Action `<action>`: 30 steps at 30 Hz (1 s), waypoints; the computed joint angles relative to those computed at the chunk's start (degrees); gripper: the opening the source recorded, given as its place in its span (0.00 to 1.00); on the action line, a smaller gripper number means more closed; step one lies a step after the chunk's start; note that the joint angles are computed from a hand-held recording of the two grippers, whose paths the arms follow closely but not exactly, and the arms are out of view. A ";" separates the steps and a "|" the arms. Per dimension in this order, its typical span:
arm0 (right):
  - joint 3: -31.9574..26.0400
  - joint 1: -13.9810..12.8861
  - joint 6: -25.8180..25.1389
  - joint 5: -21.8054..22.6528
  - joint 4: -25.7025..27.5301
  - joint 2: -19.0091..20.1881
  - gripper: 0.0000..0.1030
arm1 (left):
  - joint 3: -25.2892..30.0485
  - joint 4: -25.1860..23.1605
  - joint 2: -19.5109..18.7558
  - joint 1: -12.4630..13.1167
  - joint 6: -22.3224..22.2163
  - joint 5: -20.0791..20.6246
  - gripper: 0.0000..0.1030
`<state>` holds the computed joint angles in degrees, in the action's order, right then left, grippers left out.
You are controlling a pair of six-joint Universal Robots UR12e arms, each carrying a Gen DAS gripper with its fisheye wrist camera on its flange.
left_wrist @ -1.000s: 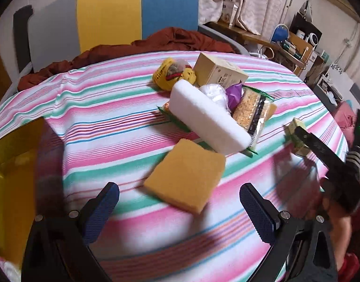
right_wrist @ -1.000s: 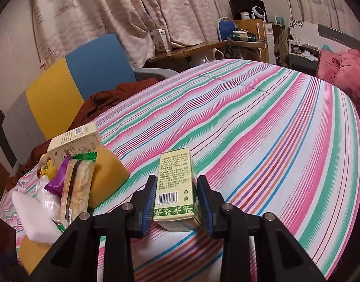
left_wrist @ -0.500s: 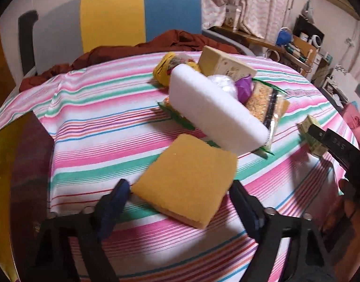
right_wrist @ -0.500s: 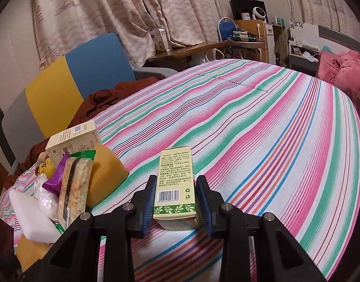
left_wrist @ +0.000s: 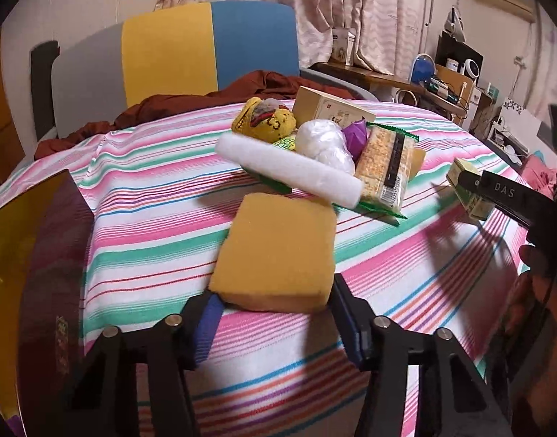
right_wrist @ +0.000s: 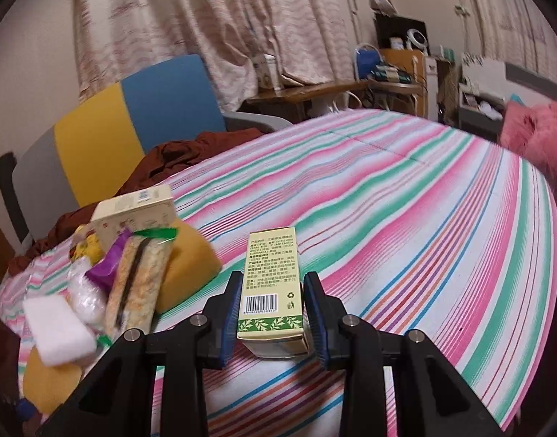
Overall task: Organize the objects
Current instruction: 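Grasp the second yellow sponge with left while right holds the tea box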
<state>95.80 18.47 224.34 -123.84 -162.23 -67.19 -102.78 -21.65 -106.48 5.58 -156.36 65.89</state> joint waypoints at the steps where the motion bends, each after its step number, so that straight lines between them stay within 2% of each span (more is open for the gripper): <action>1: -0.25 0.39 -1.07 -0.43 -0.12 0.18 0.32 | -0.24 0.07 0.16 0.14 0.13 -0.34 0.54; 12: -1.41 3.33 -7.00 -1.59 -0.73 1.50 0.32 | -2.46 -0.40 2.30 2.30 0.55 -4.88 0.52; 15: -1.33 3.63 -7.69 -2.08 -0.82 1.56 0.32 | -3.01 -1.94 3.41 3.65 -0.24 -7.92 0.52; 21: -0.95 3.96 -7.42 -1.90 -0.66 1.46 0.32 | -4.42 -1.62 5.61 5.93 -0.60 -12.56 0.52; 25: -0.34 4.67 -6.67 -0.73 -0.30 1.47 0.29 | -5.08 -0.93 6.78 7.66 -1.39 -14.11 0.52; 30: 0.67 5.94 -8.30 -1.02 -2.71 1.32 0.29 | -4.66 -0.73 7.41 9.48 -3.25 -13.12 0.52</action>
<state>96.47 24.41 216.04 -124.87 -164.94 -65.86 -107.44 -22.38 -99.07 15.06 -159.61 52.77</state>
